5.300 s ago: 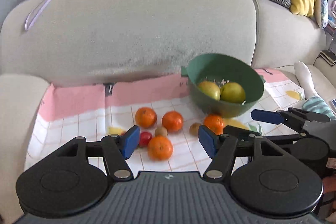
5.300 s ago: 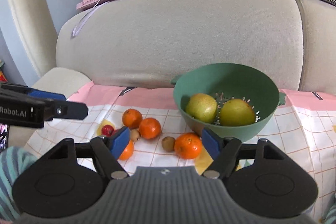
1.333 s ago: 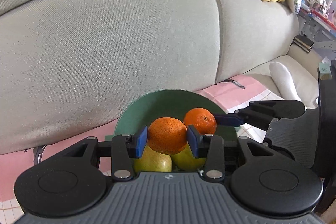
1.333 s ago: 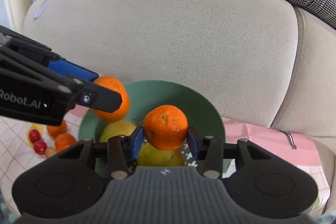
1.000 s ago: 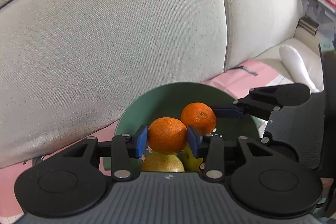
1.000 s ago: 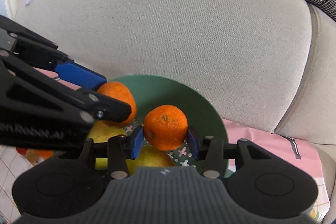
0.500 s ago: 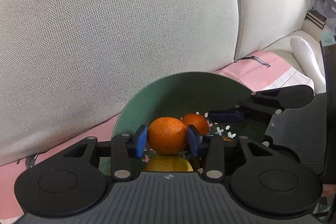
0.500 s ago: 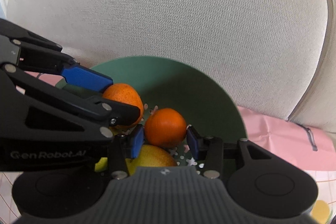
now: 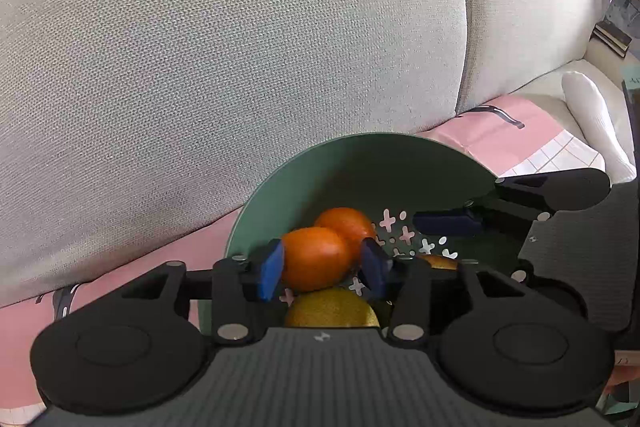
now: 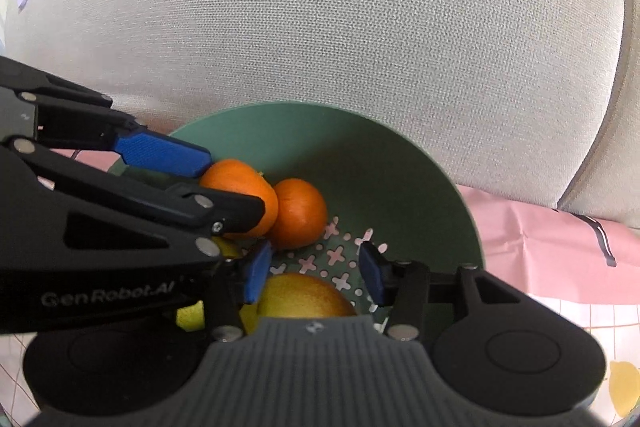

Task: Organize fruits
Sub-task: 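Open both tools to release the mandarins and withdraw from the colander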

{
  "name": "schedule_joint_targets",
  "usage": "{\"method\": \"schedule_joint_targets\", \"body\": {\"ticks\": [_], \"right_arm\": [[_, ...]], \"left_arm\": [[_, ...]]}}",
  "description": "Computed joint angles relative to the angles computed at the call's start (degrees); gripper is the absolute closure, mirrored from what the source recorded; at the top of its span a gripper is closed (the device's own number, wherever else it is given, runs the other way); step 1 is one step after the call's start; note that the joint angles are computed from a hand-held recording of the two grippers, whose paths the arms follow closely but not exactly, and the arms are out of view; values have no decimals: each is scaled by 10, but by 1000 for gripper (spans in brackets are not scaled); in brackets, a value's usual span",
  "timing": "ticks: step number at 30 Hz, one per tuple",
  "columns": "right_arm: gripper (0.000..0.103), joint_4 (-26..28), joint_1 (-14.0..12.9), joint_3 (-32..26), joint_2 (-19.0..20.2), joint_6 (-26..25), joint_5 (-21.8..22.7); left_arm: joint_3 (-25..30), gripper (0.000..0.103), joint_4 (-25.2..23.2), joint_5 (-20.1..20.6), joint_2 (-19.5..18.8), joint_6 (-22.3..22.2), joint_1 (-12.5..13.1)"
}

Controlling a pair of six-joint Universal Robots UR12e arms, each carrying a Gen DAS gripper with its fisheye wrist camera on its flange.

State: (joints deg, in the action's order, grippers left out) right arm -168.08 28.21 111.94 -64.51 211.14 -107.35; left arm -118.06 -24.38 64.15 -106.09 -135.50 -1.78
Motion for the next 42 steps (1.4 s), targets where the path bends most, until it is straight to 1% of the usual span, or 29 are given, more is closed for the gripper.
{"method": "schedule_joint_targets", "body": {"ticks": [2, 4, 5, 8, 12, 14, 17, 20, 24, 26, 30, 35, 39, 42], "right_arm": [[52, -3, 1, 1, 0, 0, 3], [49, 1, 4, -1, 0, 0, -3], [48, 5, 5, -2, -1, 0, -5], [41, 14, 8, -3, -5, 4, -12], [41, 18, 9, -2, -9, 19, -17], [40, 22, 10, -2, -11, 31, -24], [34, 32, 19, -4, -15, 47, -50], [34, 32, 29, -4, -19, 65, -72], [34, 15, 46, 0, -24, 100, -103], [32, 2, 57, 2, -24, 114, -120], [29, -21, 82, 3, -20, 128, -165], [28, -40, 110, 3, -17, 143, -204], [27, -54, 134, 0, -12, 149, -236], [27, -62, 151, -3, -9, 152, -256]], "left_arm": [[-2, 40, 3, -3, 3, -1, 3], [-4, 38, 2, -5, 7, 1, 5], [-5, 37, 1, -7, 9, 1, 7], [-9, 37, 3, -16, 17, 3, 11], [-18, 34, 10, -29, 31, 3, 20], [-24, 32, 21, -35, 39, 0, 25], [-38, 30, 48, -43, 52, -8, 34], [-51, 30, 72, -45, 66, -16, 44], [-71, 30, 98, -61, 86, -20, 64], [-82, 30, 108, -69, 97, -24, 75], [-103, 30, 120, -78, 117, -30, 95], [-132, 28, 144, -86, 142, -16, 121], [-151, 28, 144, -95, 162, -7, 144], [-162, 28, 130, -104, 173, -3, 160]]}}
